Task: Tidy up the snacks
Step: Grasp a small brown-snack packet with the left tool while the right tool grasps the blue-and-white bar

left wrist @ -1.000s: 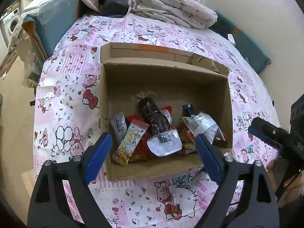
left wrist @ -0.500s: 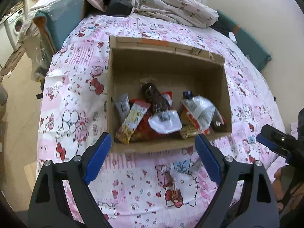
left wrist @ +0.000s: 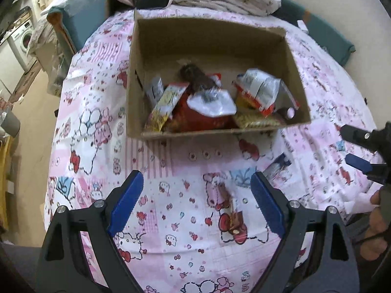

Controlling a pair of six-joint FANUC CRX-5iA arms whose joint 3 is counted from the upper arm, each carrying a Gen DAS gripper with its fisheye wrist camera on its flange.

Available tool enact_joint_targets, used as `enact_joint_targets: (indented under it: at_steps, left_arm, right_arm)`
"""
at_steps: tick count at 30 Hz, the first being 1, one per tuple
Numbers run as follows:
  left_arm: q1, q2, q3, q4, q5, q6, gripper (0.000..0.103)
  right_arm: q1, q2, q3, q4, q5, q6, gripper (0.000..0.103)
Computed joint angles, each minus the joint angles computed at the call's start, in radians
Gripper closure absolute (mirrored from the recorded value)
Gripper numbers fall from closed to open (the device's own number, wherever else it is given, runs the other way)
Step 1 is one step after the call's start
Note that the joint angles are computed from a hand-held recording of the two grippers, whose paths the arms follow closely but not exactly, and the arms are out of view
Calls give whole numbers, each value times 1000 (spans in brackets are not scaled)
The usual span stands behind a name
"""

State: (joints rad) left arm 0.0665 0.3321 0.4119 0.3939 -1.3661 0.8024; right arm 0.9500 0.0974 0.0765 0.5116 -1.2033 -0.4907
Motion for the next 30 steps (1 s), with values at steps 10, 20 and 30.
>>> enact_joint_targets:
  at_steps: [10,20,30]
  left_arm:
    - [-60,24,-53,-104,-102,-35,34]
    - [-85,59,-38,-140,-161,-75,91]
    - [-34,59,10,-119,-180,-23,93]
  right_arm:
    - [-2,-17,-29,-22,-3,-40,0]
    - [-23,21,22,-89,-17,39,0]
    - [-124,85,40,-324,168,152,41]
